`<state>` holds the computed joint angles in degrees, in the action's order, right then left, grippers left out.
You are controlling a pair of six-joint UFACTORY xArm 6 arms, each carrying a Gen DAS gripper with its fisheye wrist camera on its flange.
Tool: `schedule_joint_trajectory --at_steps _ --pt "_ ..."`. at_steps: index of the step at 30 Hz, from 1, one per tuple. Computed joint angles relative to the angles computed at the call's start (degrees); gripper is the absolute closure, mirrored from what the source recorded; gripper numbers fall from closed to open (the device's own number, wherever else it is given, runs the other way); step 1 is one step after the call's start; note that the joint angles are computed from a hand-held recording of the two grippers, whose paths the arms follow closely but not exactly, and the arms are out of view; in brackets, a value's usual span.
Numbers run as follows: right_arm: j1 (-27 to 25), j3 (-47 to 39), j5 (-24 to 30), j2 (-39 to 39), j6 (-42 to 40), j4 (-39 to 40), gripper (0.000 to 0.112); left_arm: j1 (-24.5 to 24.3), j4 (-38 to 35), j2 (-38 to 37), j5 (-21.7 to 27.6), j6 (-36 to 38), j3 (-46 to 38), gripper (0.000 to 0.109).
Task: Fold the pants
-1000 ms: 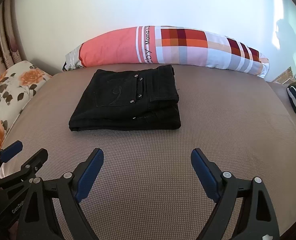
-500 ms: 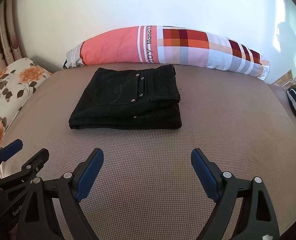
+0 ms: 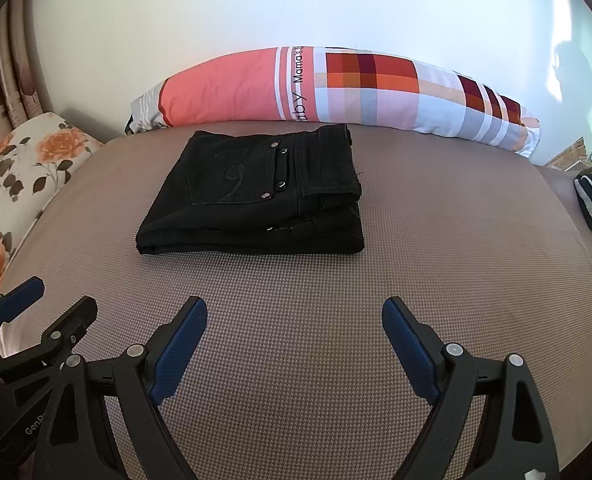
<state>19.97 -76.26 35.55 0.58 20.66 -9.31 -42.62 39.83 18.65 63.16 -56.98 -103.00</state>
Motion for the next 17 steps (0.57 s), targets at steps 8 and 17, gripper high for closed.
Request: schedule_joint_trajectory --at_steps 8,17 --pt "0.05 -0.04 0.11 -0.04 0.03 -0.02 0.025 0.02 -0.2 0.36 -0.04 0.61 -0.42 0.04" --pt "-0.09 -0.16 0.25 0.06 -0.4 0.37 0.025 0.21 -0.73 0.88 -0.54 1.33 -0.84 0.04"
